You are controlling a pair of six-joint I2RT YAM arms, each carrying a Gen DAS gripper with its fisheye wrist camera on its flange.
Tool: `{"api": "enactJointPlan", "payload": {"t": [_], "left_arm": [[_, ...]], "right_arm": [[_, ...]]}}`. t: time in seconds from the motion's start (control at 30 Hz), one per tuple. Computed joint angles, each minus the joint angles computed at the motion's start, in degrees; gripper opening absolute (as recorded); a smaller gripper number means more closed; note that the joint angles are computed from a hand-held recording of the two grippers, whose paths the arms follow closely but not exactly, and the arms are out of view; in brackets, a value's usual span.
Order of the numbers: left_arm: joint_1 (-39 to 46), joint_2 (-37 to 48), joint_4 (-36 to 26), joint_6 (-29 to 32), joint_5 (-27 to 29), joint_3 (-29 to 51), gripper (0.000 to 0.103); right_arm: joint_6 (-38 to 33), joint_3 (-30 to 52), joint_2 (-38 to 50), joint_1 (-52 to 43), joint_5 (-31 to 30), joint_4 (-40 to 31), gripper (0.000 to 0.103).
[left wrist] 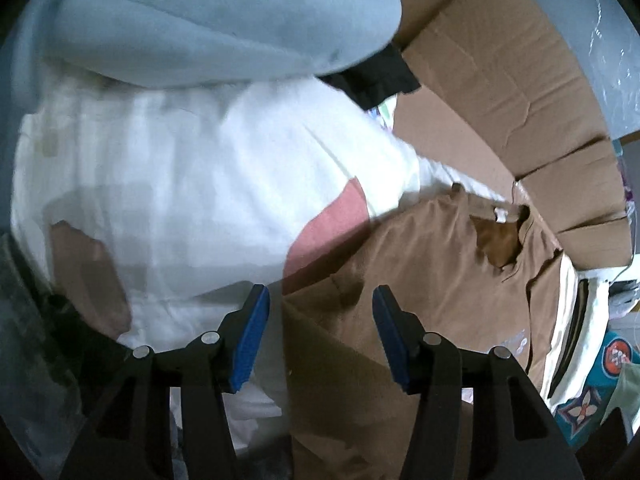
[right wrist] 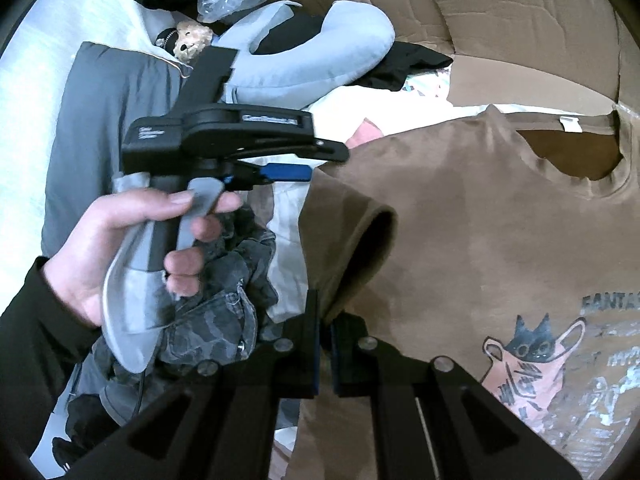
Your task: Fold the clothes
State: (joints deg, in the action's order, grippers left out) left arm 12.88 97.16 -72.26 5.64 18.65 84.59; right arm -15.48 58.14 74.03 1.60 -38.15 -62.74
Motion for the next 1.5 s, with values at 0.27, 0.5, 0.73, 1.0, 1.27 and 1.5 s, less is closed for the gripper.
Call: {"api": "enactJointPlan", "payload": {"t": [0.27, 0.5, 0.73, 1.0, 1.27, 1.5], "left_arm": [[0.3, 1.3, 1.0, -0.9, 0.3, -1.2, 0.043], [-0.2, 2.7, -0.2, 1.8, -4.2, 2.1, 0.01], [-2.3, 4.2, 0.7, 0.2, -7.9, 4.7, 0.01], [0.5, 3.3, -0.7, -1.4, -5.9, 6.9, 0.025], [8.0, 0.7, -6.3, 4.0, 0.9, 10.4, 0.043], [8.7, -4.8, -6.6, 7.2, 5.4, 0.2, 0.043]], "right_arm": [[0.2, 0.5, 0.7, 0.2, 0.9, 0.0, 0.004], [1.7, 0.1, 2.8, -0.3, 1.8, 1.5, 0.004], [3.0, 1.6, 7.5, -1.5, 3.5, 2.3, 0.003], [3.8, 1.6, 13.7, -3.8, 5.8, 4.3, 0.003], [5.7, 0.5, 18.5, -6.4, 4.8, 6.9, 0.017], [5.0, 3.1, 23.5, -11.7, 1.2, 5.6, 0.029]]}}
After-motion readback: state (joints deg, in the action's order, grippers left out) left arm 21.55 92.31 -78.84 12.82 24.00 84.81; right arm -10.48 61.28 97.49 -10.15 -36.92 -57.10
